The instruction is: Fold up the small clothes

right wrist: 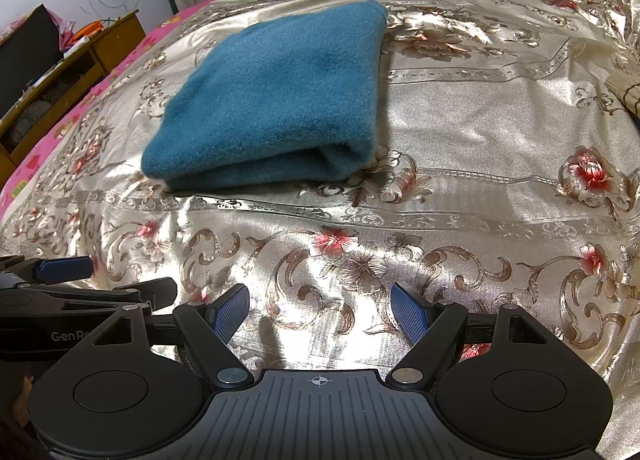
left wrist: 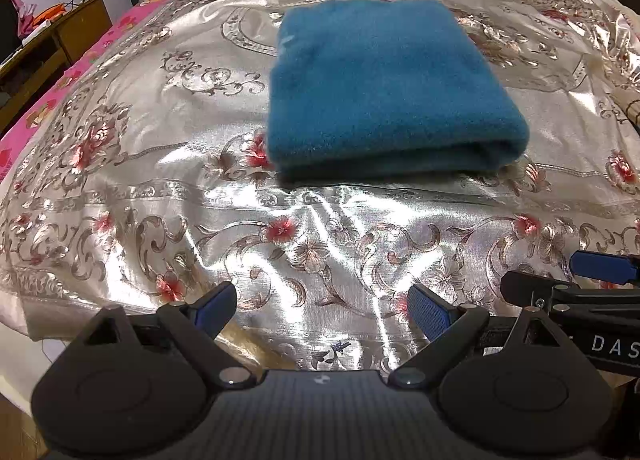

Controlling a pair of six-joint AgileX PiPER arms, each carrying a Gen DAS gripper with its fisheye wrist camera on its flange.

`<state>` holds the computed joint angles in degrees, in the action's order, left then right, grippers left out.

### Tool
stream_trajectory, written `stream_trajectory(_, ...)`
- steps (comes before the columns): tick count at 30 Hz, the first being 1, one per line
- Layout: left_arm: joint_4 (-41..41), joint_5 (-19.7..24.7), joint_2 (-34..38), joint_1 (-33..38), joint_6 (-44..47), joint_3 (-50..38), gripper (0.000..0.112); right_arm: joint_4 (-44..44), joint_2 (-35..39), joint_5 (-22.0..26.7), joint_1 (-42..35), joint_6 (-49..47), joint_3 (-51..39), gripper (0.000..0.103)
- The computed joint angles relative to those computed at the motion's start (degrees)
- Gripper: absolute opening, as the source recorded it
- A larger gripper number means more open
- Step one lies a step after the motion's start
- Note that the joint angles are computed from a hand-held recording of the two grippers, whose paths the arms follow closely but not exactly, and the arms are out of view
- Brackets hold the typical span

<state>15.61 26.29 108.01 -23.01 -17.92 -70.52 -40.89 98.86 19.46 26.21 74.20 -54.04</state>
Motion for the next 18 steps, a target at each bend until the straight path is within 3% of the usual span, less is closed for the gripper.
stream_trajectory(18,0.6,0.1,0.0,-0.1,-0.2,-0.1,0.097,0.1,0.0,0.0,0.0,-0.1,0.0,0.079)
